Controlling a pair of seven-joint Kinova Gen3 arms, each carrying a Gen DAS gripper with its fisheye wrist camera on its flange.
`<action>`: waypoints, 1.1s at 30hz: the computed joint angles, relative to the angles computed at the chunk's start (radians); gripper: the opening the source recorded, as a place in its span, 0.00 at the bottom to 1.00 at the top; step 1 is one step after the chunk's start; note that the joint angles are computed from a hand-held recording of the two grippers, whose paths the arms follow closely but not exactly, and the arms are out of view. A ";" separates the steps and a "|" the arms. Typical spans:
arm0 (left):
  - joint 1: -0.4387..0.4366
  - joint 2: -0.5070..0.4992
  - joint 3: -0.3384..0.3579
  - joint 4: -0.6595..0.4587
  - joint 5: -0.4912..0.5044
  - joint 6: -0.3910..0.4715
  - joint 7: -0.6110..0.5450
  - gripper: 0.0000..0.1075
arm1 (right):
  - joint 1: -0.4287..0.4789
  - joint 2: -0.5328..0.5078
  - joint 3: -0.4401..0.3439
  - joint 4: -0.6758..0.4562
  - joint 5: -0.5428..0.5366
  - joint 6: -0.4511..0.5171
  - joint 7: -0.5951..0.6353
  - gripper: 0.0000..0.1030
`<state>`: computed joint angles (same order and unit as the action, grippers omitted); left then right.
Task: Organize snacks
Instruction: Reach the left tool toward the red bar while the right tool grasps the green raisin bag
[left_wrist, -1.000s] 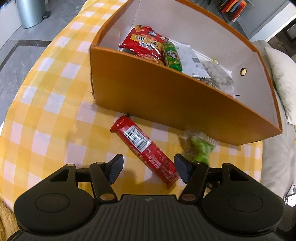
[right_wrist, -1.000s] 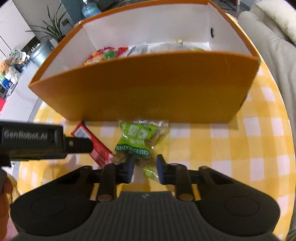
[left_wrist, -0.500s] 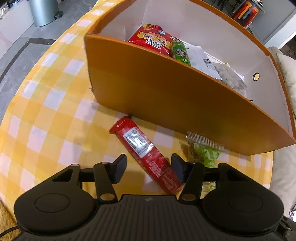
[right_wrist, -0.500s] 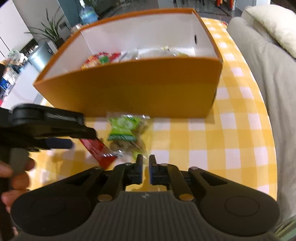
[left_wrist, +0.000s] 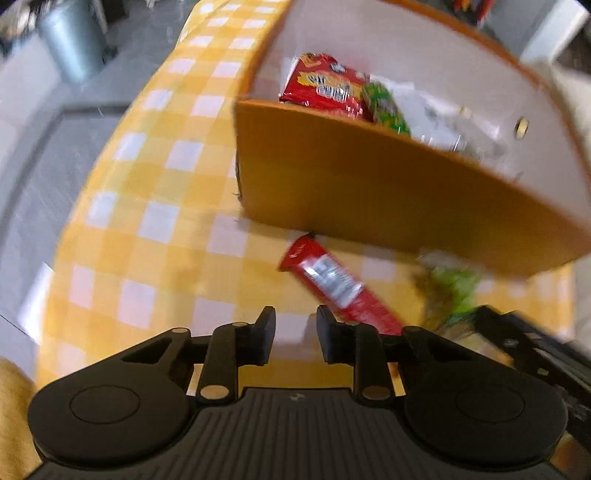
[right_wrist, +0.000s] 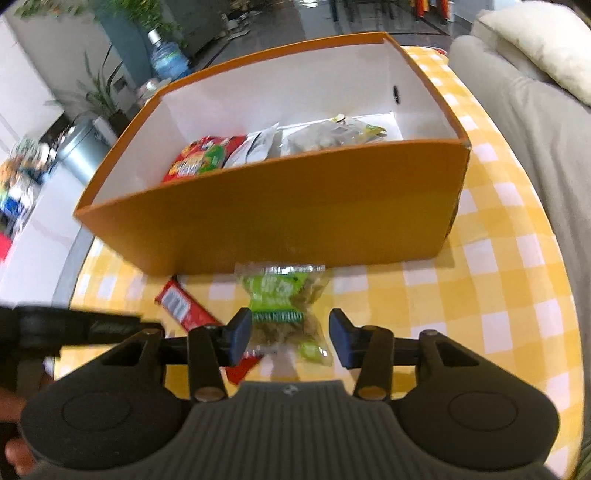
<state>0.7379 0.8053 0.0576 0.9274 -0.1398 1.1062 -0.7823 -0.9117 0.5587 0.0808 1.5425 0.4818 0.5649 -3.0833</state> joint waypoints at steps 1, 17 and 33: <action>-0.016 -0.014 0.008 0.031 0.024 -0.041 0.016 0.33 | 0.012 0.003 -0.002 0.002 -0.010 -0.017 -0.006 0.43; 0.028 0.105 -0.011 -0.161 0.027 0.050 0.109 0.56 | 0.027 0.037 -0.023 -0.085 -0.123 0.142 0.184 0.28; 0.035 0.208 0.142 -0.385 -0.117 0.288 -0.336 0.32 | 0.023 -0.033 -0.068 0.039 -0.026 0.148 0.061 0.32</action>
<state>0.7725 1.0135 0.1998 0.5429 -0.2571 1.3943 -1.1187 -0.8887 0.5252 0.0127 1.5814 0.4559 0.7131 -3.0220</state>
